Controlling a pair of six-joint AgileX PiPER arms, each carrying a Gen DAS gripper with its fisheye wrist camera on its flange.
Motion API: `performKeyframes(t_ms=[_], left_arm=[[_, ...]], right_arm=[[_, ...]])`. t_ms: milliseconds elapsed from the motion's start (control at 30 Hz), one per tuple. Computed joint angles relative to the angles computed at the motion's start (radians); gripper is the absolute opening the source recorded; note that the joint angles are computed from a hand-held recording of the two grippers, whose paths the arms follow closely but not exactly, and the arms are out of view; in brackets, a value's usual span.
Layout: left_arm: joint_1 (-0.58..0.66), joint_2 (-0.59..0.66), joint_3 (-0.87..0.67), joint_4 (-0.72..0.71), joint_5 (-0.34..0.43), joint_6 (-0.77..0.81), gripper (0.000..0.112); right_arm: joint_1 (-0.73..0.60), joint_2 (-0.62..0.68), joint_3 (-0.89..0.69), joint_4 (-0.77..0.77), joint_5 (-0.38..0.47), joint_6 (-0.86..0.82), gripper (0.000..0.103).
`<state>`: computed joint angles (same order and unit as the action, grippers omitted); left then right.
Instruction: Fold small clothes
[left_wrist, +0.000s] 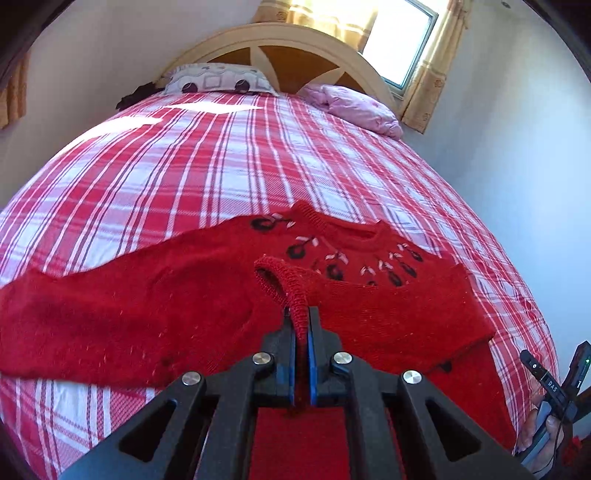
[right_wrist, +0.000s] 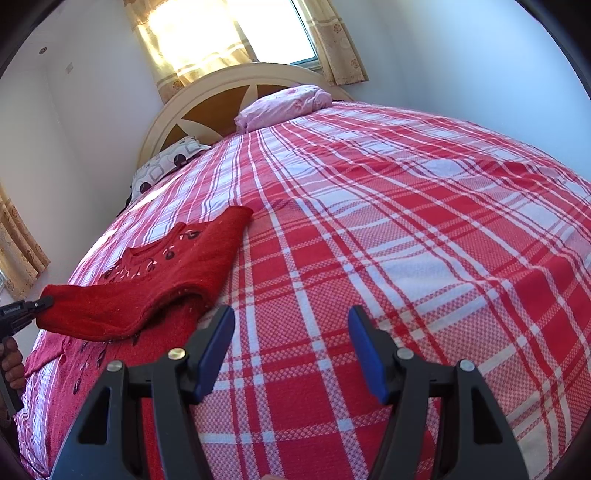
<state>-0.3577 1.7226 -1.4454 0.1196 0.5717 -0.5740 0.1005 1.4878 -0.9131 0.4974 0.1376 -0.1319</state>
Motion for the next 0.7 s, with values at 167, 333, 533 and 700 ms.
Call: performKeyframes(t_ms=[167,333,533,700], left_arm=[[0.034,-0.005,0.066,-0.006,-0.033,-0.012,0.004],[0.051,0.0,0.094,-0.013,-0.046,-0.018,0.004],[0.048,-0.05,0.173,0.006,-0.081,-0.059,0.004],[0.052,-0.041,0.208,-0.004,-0.106,-0.054,0.004]], right_arm=[[-0.001,-0.002,0.003,0.014,0.004,-0.016,0.069],[0.002,0.001,0.0,-0.032,0.006,0.025,0.069],[-0.005,0.009,-0.009,-0.017,0.022,0.011,0.069],[-0.003,0.018,-0.019,-0.035,0.027,0.026,0.069]])
